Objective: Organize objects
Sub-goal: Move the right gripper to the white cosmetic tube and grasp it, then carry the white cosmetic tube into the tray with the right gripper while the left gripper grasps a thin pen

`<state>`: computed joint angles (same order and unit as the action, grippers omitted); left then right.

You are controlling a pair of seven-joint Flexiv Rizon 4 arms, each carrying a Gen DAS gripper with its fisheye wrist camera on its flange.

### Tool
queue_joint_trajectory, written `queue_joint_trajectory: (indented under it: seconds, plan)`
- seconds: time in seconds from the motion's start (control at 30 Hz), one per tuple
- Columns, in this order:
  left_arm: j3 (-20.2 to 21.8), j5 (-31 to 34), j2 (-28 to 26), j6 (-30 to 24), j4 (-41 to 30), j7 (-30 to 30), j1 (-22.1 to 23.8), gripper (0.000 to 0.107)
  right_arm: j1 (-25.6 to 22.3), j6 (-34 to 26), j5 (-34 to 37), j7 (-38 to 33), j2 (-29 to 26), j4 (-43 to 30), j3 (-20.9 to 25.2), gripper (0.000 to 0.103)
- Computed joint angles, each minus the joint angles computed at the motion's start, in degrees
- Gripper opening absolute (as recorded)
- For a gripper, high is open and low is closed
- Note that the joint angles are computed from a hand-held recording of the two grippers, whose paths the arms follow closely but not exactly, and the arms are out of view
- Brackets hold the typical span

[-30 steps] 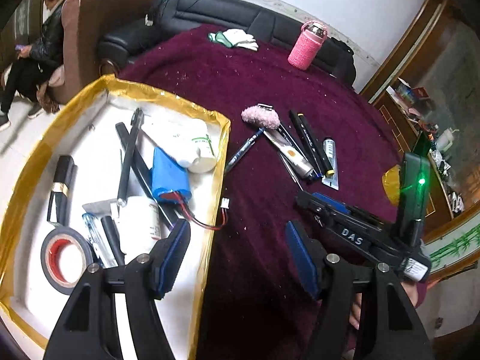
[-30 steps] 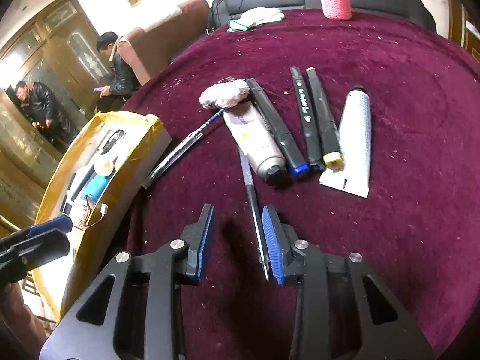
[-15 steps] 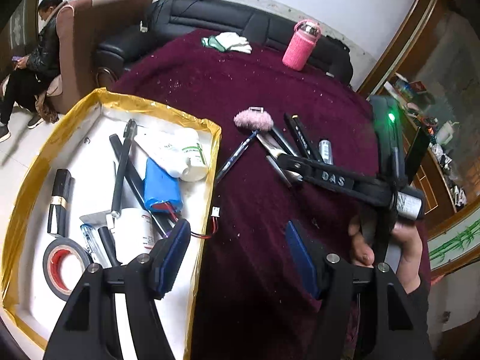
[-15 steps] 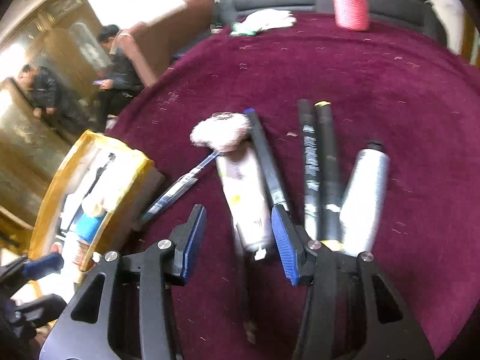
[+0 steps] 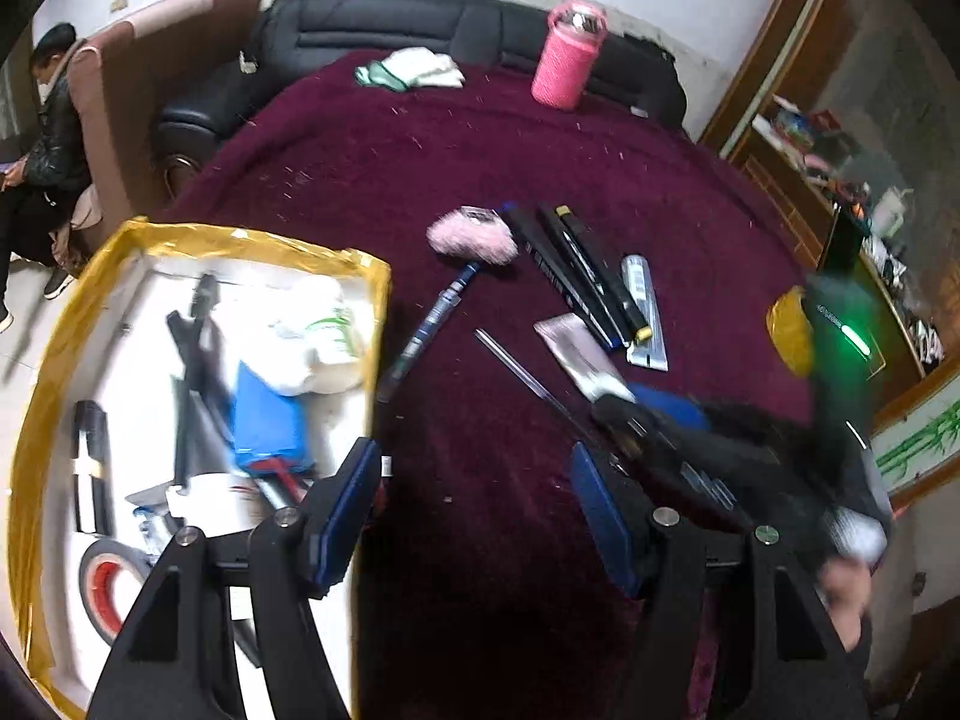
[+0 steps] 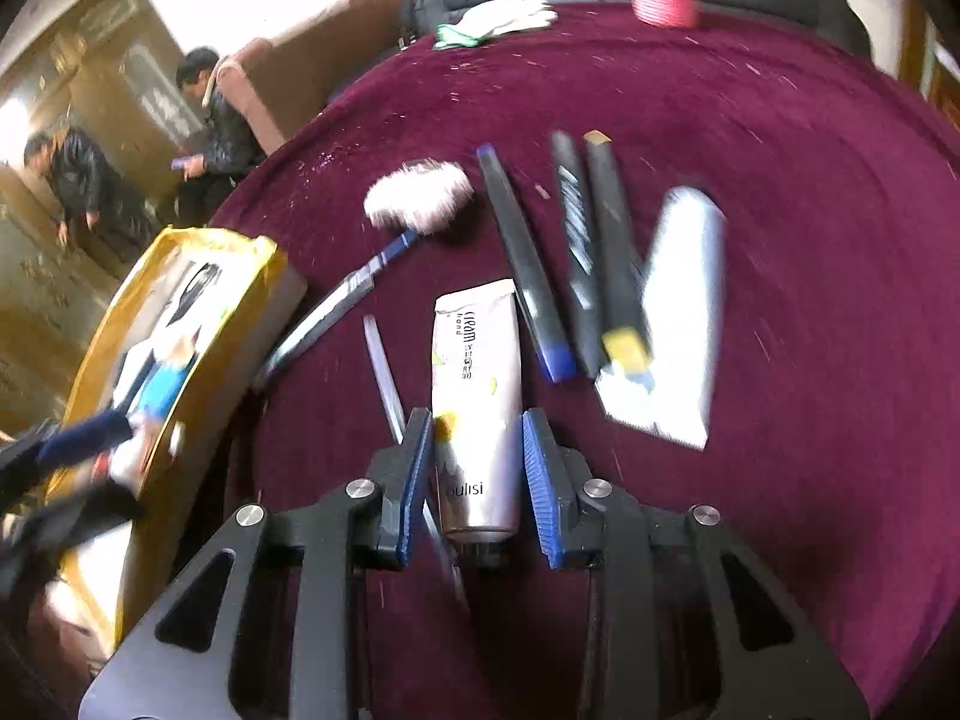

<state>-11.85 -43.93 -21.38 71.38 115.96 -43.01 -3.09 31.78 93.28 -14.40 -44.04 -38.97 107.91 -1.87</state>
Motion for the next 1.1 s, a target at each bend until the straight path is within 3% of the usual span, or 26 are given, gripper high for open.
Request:
queue_joint_trajectory:
  seconds: [0.07,0.13,0.3,0.37,0.4,0.47,0.5,0.6,0.63,0.67,0.7,0.87,0.97,1.03,1.1]
  plan:
    - [0.4,1.5,-0.9,-1.2,-0.8,-1.4,-0.8,0.066,5.6,6.3,1.2,3.7,2.2,7.2,-6.0,0.030]
    - [2.8,6.6,-2.9,-3.7,-3.4,-7.0,-2.7,0.066,12.3,9.9,7.0,2.6,3.4,12.1,-11.8,0.030]
    - [5.9,17.0,-7.2,-7.0,-10.1,-17.7,-6.0,0.065,23.6,10.7,15.4,1.1,5.2,18.1,-22.3,0.030]
    - [7.0,21.1,-9.1,-8.4,-13.0,-21.1,-7.5,0.065,22.1,12.5,16.7,-0.2,4.5,18.0,-20.6,0.030]
    - [9.6,25.6,-10.5,-10.0,-15.6,-25.7,-9.9,0.063,21.5,12.5,17.5,-0.6,4.1,17.3,-19.9,0.030]
    - [12.2,31.8,-12.0,-11.5,-18.6,-30.8,-12.4,0.043,24.0,11.5,18.6,-2.1,3.8,17.1,-22.1,0.030]
    - [13.8,35.7,-12.7,-11.1,-19.9,-32.9,-14.0,0.044,25.0,11.3,18.9,-2.6,3.5,17.1,-23.0,0.030]
    - [11.8,38.2,-11.9,-8.4,-18.1,-32.6,-12.2,0.038,23.2,12.5,19.4,-3.7,3.7,17.0,-21.1,0.030]
    - [10.6,37.7,-11.2,-8.0,-16.8,-31.4,-10.8,0.030,21.5,13.1,19.5,-4.0,3.9,16.9,-19.4,0.030]
    - [10.0,37.6,-10.6,-8.0,-16.0,-30.5,-9.9,0.011,19.3,13.7,19.5,-4.3,4.1,16.6,-17.1,0.030]
    - [9.2,36.9,-9.7,-8.6,-14.9,-29.2,-8.6,0.004,18.7,13.9,19.8,-4.6,4.1,16.5,-16.3,0.030]
    - [6.3,31.7,-6.0,-10.9,-9.8,-23.7,-4.0,0.002,19.5,13.8,21.5,-5.8,4.0,16.3,-16.3,0.031]
    - [7.1,32.2,-4.5,-8.3,-7.1,-22.6,-4.6,0.003,20.2,13.2,21.9,-6.3,4.2,16.3,-16.8,0.031]
    - [7.1,32.2,-4.6,-5.7,-6.2,-22.2,-4.9,0.004,20.8,12.9,21.9,-6.3,4.2,16.3,-17.3,0.035]
    - [9.2,34.9,-4.7,-5.1,-6.7,-24.5,-7.0,0.004,19.6,11.9,20.8,-6.6,4.4,15.5,-16.2,0.050]
